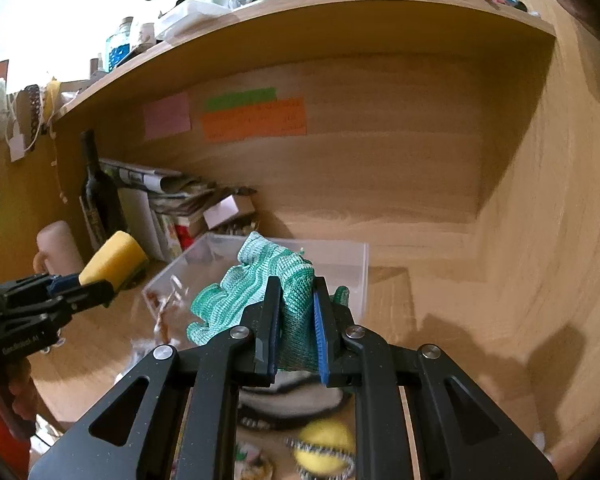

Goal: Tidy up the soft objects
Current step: 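Lower sponge and glove into the clear box and open both tools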

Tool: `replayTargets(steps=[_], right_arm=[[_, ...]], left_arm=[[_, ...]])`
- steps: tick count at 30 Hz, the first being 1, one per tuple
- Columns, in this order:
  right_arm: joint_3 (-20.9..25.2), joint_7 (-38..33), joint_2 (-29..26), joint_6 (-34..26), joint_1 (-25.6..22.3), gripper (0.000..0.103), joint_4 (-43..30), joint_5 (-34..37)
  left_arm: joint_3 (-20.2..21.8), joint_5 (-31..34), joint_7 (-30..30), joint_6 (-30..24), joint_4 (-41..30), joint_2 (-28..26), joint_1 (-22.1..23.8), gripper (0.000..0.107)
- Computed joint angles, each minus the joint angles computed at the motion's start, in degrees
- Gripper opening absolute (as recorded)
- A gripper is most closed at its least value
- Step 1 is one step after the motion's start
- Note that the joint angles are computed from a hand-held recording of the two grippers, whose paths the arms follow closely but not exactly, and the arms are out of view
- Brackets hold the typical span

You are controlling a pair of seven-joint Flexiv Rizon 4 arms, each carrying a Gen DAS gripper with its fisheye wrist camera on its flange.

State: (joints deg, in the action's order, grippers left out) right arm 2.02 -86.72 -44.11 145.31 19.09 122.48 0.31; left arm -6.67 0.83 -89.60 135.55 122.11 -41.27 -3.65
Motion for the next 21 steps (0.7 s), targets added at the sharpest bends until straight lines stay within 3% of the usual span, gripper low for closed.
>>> replayTargets(steps=[4, 10, 21], right_arm=[[-0.64, 0.08, 0.31, -2.67, -0.14, 0.013, -2.23, -0.88], [-1.83, -0.34, 0.17, -8.13, -0.04, 0.013, -6.27, -1.73], [-4.40, -2.22, -3.57, -20.87, 1.71, 0.013, -14.62, -3.90]], left_arm=[[-1.84, 2.10, -0.23, -4.68, -3.30, 0.18, 2.67, 0.031], [-1.91, 0.64, 1.36, -10.40, -8.34, -0.96, 2.28, 0.031], [-6.84, -1.13, 5.65, -26.41, -17.48, -5.94, 6.20, 0.031]])
